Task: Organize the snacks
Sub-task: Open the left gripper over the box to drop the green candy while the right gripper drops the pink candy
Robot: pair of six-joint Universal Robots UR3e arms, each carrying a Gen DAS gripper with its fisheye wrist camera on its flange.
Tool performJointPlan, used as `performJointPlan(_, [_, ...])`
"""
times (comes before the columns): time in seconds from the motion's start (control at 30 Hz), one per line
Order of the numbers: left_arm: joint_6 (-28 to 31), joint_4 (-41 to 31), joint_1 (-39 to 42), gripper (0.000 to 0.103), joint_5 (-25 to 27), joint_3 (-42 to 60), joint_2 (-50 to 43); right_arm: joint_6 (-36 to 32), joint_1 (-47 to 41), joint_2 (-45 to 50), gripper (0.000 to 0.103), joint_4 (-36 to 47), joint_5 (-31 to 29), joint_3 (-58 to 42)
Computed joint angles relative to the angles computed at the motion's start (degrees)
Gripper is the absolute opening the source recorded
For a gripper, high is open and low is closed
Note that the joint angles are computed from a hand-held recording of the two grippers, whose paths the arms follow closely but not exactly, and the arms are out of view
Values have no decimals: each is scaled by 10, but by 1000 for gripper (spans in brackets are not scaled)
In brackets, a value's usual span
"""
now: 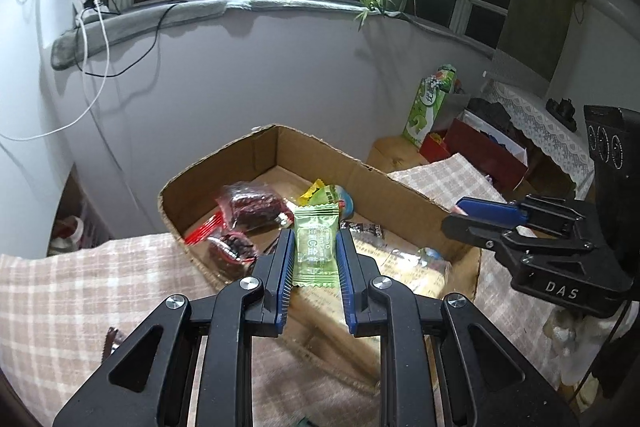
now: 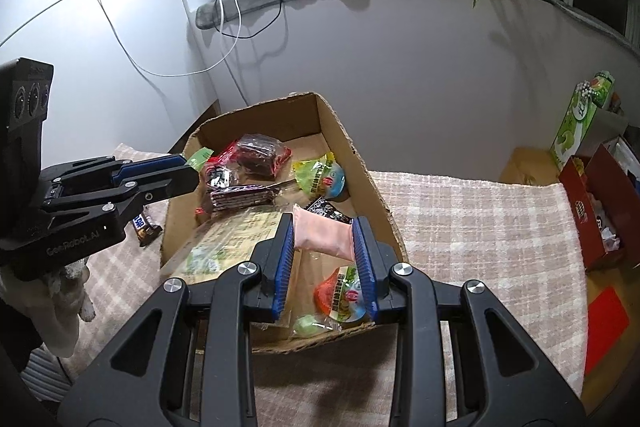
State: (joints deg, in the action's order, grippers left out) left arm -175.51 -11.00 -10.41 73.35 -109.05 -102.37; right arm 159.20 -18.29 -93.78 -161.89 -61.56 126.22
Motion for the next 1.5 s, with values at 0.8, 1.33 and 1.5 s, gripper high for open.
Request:
performJointPlan(0.8, [-10, -3, -19, 32, 25, 42, -42, 5, 17, 41, 52, -24, -26, -14])
performJointPlan(1.33, [-8, 3, -6, 41, 23, 3, 8, 11, 15, -34, 52, 7, -22, 15])
performJointPlan(1.5, [-1, 4, 20, 41, 9, -44, 61, 10, 19, -96, 52, 31, -9, 46])
